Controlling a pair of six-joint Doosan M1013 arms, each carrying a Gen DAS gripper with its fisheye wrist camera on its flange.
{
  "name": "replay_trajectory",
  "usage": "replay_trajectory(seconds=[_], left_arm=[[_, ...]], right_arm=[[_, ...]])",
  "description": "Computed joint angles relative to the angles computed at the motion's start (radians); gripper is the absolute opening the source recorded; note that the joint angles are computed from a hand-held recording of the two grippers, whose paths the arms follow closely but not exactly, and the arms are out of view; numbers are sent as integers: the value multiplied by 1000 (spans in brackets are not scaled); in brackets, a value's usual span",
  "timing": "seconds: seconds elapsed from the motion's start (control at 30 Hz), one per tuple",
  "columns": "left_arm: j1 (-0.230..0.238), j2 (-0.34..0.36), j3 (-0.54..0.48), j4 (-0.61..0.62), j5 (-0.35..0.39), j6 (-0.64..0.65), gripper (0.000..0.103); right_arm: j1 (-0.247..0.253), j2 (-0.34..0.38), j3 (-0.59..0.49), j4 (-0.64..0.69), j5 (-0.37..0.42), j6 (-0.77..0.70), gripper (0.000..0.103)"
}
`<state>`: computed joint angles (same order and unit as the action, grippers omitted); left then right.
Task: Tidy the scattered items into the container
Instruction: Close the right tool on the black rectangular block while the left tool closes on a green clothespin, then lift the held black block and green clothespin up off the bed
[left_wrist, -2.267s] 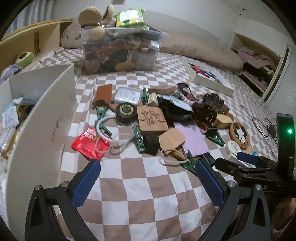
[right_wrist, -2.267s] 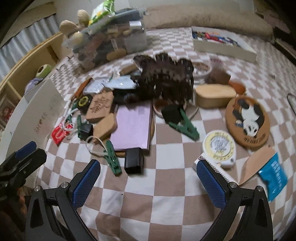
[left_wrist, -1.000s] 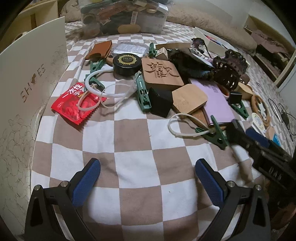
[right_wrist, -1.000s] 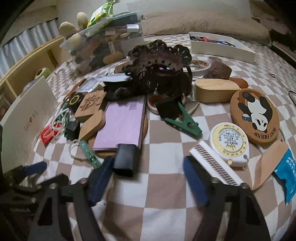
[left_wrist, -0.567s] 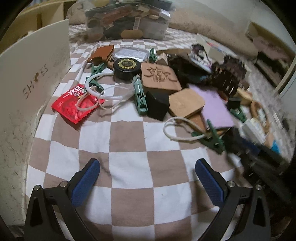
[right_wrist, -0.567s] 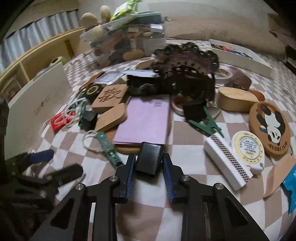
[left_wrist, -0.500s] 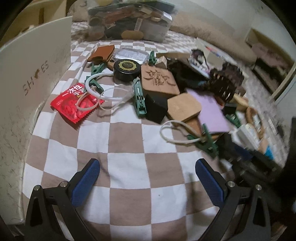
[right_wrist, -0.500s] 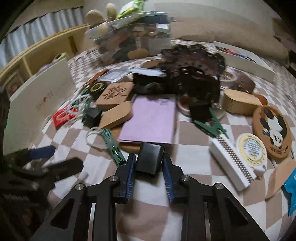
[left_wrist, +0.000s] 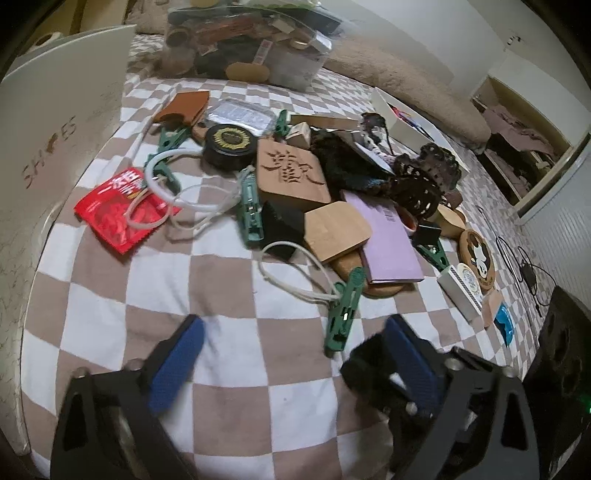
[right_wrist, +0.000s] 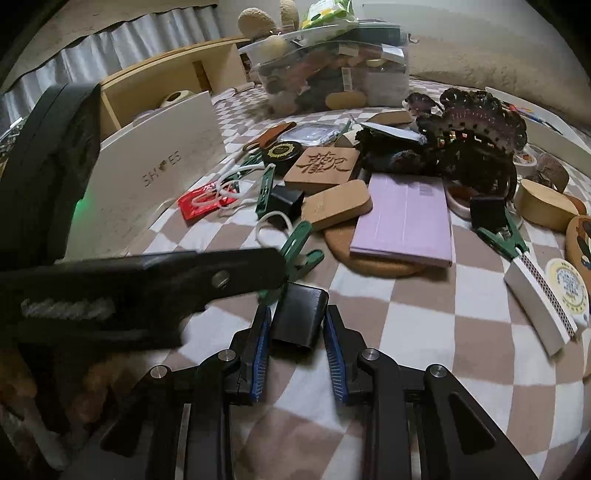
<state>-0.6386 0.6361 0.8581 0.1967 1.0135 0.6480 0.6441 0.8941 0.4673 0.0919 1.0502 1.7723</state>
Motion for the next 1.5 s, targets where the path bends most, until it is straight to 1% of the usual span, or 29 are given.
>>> replay_trajectory(seconds=[0.03,0.07,0.13,0.23,0.27,0.4,0.47,0.53,0.6,0.7,0.87,1.0,1.17,1.5], left_arm=[[0,5,-8,-2,1,13,82],[1,8,-11,-5,-1,22,80],[2,13,-17,-16,-6,43,71],[3,22,-32,-37,-10,90,64],[3,28,-41,-44,-8,111,63],[-8,54,-84,-9,41,157,52],[-7,59,-91,-11,46,165,41],[-3,57,-87,-31,38,167,21],[0,52,-78,-51,27,167,14],[-3,48,-72,-47,22,167,12],[2,28,-37,-70,-13,136,10],[-3,17,-21,-50,-17,116,10],[-14,13,-22,-8,13,104,10],[-20,-12,11,40,15,51,10]], right_arm=[[1,-6,11,2,-2,0,30],[2,-11,20,2,-4,2,30],[5,-21,37,-5,-8,8,30],[7,-37,68,-9,-22,25,30],[8,-43,78,-12,-27,28,30],[10,-52,93,-18,-31,29,30],[11,-54,96,-22,-32,26,29],[12,-57,100,-25,-35,22,27],[13,-60,105,-29,-38,22,23],[14,-68,120,-38,-54,34,22],[17,-80,140,-64,-69,52,16],[20,-82,142,-139,-70,116,16],[9,-88,152,-120,-86,152,16],[12,-92,152,-102,-77,114,16]])
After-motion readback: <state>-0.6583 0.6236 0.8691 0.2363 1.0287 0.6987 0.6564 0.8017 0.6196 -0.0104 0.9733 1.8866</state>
